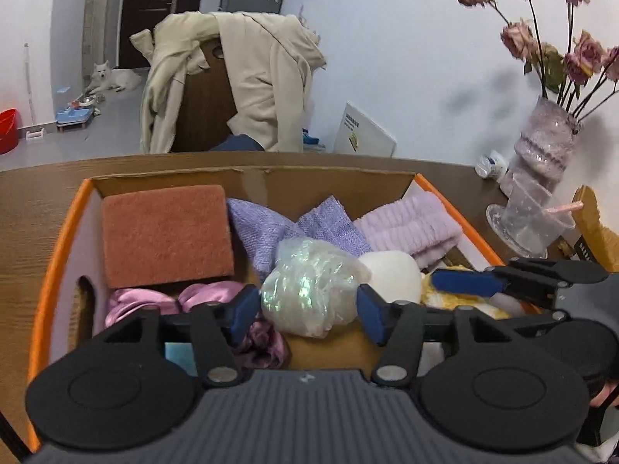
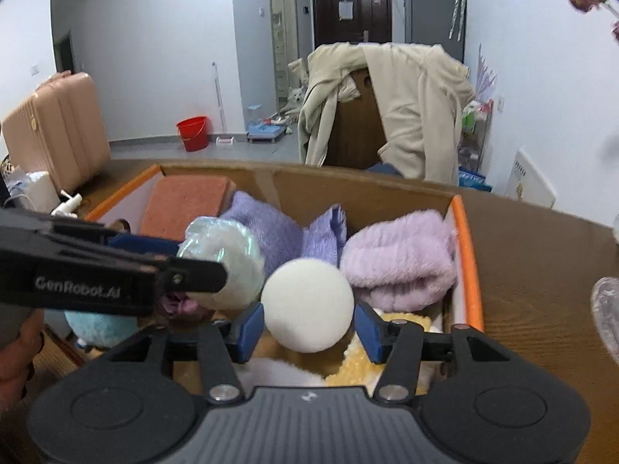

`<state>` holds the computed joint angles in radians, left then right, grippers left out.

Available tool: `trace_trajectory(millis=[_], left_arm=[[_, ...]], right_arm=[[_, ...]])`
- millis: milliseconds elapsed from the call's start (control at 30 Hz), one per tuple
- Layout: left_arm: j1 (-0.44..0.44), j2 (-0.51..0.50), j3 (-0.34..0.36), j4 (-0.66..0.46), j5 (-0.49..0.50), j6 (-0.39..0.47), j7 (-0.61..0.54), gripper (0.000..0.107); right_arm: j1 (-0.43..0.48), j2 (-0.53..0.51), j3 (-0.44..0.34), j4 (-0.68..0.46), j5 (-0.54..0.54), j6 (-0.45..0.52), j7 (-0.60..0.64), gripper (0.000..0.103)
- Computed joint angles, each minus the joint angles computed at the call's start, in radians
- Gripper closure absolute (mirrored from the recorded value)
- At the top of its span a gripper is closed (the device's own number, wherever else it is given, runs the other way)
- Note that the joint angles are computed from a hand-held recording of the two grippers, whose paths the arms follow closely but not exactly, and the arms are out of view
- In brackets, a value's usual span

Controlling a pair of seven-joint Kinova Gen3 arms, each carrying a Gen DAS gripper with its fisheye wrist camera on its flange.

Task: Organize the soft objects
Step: 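Open both grippers to drop the bag and sponge into the box, then move both grippers back toward the white crumpled tissue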

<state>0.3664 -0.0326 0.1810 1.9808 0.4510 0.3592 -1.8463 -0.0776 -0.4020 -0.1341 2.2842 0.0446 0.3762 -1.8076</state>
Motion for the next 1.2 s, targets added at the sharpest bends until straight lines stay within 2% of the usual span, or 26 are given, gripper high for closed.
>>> trace_trajectory(millis=[67,133,200,367,433,500,600,667,733,833,900,967,1100,1200], left_arm=[[0.007,-0.049,-0.005,0.016,-0.047,0.007,0.055,0.046],[0.064,-0.102,-0.059,0.029,-0.088,0.015,0.093,0.041],[0.075,-0.164,-0.075,0.047,-0.098,0.029,0.099,0.039],[-0.074,-0.356,0.022,0.084,-0.004,0.109,0.035,0.036],[-0.1,-0.449,0.044,0.105,-0.025,0.129,0.056,0.034],[-0.056,-0.541,0.024,0.13,-0.101,0.147,0.12,0.032],[0.056,-0.68,-0.029,0.181,-0.223,0.167,0.228,0.027],[0.126,-0.773,-0.048,0.206,-0.304,0.211,0.301,0.026],[0.193,-0.866,-0.045,0.222,-0.386,0.281,0.382,0.023],[0.268,-1.005,-0.006,0.255,-0.471,0.385,0.504,0.02],[0.294,-1.097,0.033,0.279,-0.47,0.449,0.579,0.016],[0.272,-1.19,0.066,0.296,-0.414,0.518,0.601,0.014],[0.176,-1.314,0.053,0.296,-0.263,0.67,0.53,0.014],[0.123,-1.359,0.055,0.286,-0.227,0.736,0.495,0.014]], right_arm=[[0.011,-0.056,-0.02,-0.003,0.007,0.023,-0.01,0.047],[-0.004,-0.116,-0.008,-0.013,0.0,0.055,0.0,0.043],[0.016,-0.182,-0.035,-0.033,0.004,0.107,-0.007,0.04],[0.06,-0.348,-0.109,-0.103,0.011,0.266,-0.032,0.034],[0.069,-0.429,-0.131,-0.123,0.005,0.327,-0.041,0.029],[0.078,-0.508,-0.152,-0.143,-0.011,0.394,-0.054,0.028],[0.095,-0.637,-0.188,-0.166,-0.044,0.505,-0.077,0.028],[0.104,-0.729,-0.213,-0.185,-0.066,0.586,-0.106,0.026],[0.086,-0.821,-0.248,-0.196,-0.076,0.668,-0.171,0.023],[0.112,-0.953,-0.249,-0.216,-0.159,0.79,-0.171,0.02],[0.106,-1.02,-0.264,-0.228,-0.203,0.871,-0.199,0.02],[0.12,-1.071,-0.264,-0.242,-0.26,0.951,-0.193,0.02],[0.133,-1.134,-0.252,-0.256,-0.359,1.083,-0.151,0.02],[0.151,-1.161,-0.244,-0.273,-0.382,1.137,-0.13,0.02]])
